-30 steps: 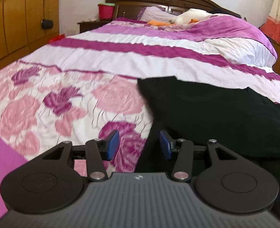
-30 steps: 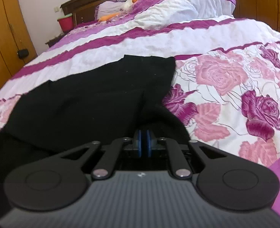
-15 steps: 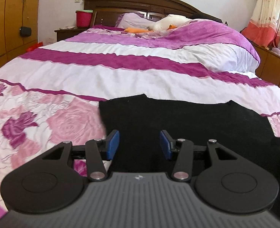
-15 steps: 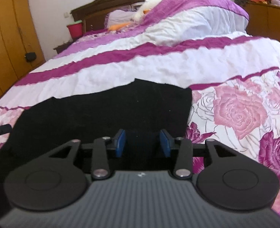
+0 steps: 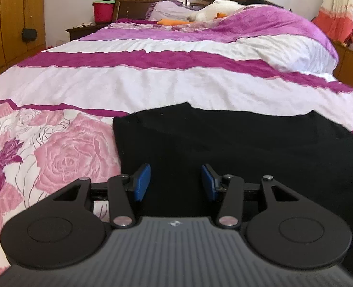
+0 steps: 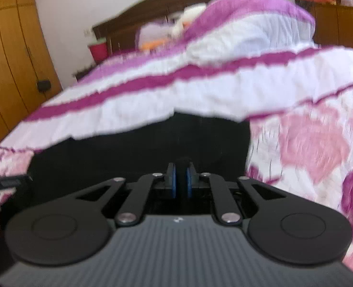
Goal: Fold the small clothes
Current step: 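Smooth the folded cardigan flat with both grippers open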
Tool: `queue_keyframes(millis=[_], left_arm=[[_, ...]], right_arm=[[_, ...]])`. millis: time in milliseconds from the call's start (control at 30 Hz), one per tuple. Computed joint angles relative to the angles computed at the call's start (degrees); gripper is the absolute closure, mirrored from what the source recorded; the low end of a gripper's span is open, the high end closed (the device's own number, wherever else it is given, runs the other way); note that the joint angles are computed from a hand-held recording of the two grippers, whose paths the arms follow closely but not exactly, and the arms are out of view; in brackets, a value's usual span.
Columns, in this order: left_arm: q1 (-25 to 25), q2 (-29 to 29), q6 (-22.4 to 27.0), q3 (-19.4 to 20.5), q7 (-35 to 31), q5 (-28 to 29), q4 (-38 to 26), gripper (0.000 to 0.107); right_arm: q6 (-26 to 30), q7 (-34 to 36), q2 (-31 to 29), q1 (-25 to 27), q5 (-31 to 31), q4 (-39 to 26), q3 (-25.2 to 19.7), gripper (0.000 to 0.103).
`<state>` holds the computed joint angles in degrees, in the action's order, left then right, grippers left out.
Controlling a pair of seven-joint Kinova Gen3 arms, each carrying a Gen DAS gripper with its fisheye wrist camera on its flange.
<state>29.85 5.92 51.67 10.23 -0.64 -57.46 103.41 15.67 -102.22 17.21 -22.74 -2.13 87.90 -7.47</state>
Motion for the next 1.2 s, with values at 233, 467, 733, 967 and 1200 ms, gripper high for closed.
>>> queue_keyframes(millis=[233,467,733,967,1200], left_arm=[[1.5,3.7,2.6,-1.7,2.3,-3.4,-1.1,0.054],[-0.1,2.5,-1.8,-2.8,5.7,-4.5,1.6,0.053],[0.7,0.1,0.3,-0.9,3.7,-4.5,2.3,0.053],[0.4,-6.4,5.5,3.6,2.6,1.5,3.9,0.052],[1.3,-10.8,13.5,10.6,1.8,5.1,4.4,0.052]], right_arm=[[6.1,0.2,5.1,-2.0,3.7,-4.0,1.9,0.091],[-0.2,4.0,5.0,2.9,-0.5,0.0,-2.6,0.092],[-1.8,9.7,4.8,9.1,-7.4,1.1,-8.8,0.088],[-0.6,14.1,-0.8,12.5,-13.4,4.3,-11.6,0.072],[3.3,21.6,-7.5,12.2,-18.5,7.5,-10.6,0.072]])
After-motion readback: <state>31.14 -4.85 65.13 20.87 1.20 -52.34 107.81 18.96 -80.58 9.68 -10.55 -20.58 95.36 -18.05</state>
